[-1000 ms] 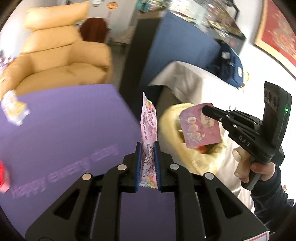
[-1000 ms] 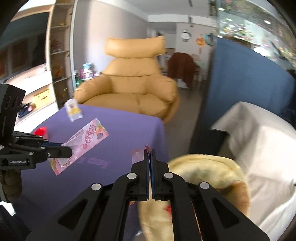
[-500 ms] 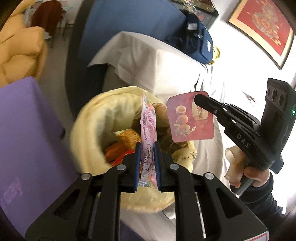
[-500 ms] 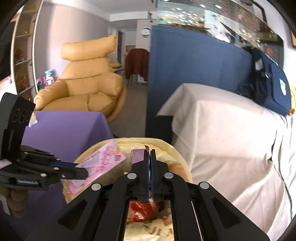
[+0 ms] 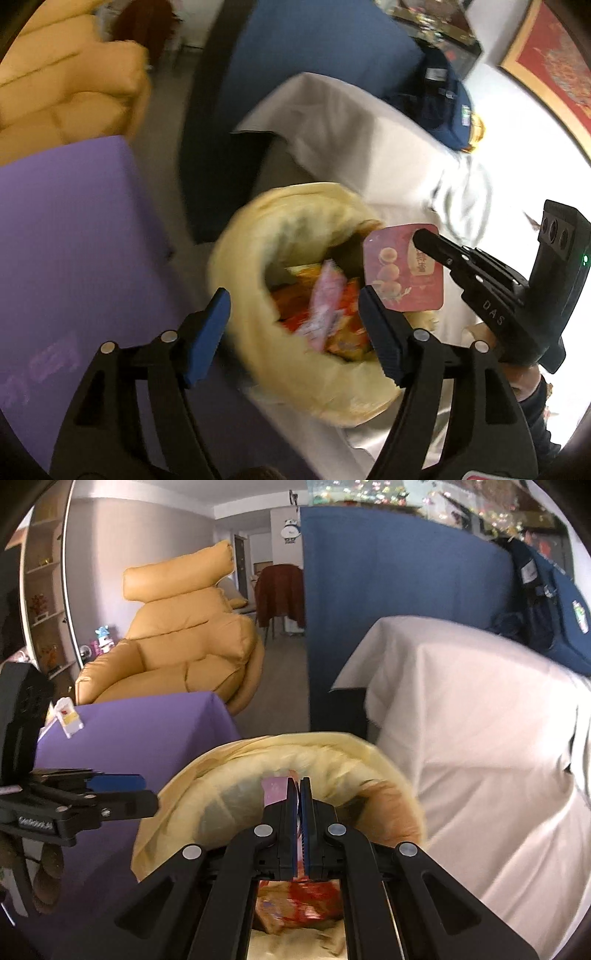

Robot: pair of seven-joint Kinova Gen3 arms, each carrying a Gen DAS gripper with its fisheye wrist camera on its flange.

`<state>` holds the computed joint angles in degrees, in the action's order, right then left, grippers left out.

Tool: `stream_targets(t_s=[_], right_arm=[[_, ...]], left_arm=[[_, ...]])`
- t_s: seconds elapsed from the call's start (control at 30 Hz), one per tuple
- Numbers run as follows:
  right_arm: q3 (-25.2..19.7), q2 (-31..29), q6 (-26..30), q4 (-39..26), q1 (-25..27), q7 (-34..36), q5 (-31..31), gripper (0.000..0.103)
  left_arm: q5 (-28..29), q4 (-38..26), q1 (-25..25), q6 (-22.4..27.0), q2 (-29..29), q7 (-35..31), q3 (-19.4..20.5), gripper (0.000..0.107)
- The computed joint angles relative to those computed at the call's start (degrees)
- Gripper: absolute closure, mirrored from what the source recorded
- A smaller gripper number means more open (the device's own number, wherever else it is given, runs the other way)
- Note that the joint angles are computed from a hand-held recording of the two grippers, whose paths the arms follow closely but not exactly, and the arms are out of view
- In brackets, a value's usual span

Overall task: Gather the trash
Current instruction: 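Open the left tool over the bin while the right tool releases the clear wrapper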

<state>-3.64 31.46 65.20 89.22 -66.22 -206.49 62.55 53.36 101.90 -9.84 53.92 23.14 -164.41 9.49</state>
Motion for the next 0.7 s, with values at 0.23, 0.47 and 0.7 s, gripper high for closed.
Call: stream_targets(t_s=[0.23,0.47,0.7], right_arm=[[-0.1,0.6,-10.2,1.3,2.8,-1.7,-0.9,0.098],[1.2,2.2,-8.7,-1.6,1.3,1.9,-4.4,0.098],[1.8,3.6,-4.4,-5.3,-0.8,6.7,-8.1,0.098]], left_arm=[[-1.4,7.3,-3.4,-4.3,-7.1,-1.8,-4.4,0.038],[1.5,14.7,-9.8,-4.4,-14.2,-10.1,-10.8,0.038],[7.2,22.3,-15.6,-4.4,-20.1,-18.9,-18.2,0.038]])
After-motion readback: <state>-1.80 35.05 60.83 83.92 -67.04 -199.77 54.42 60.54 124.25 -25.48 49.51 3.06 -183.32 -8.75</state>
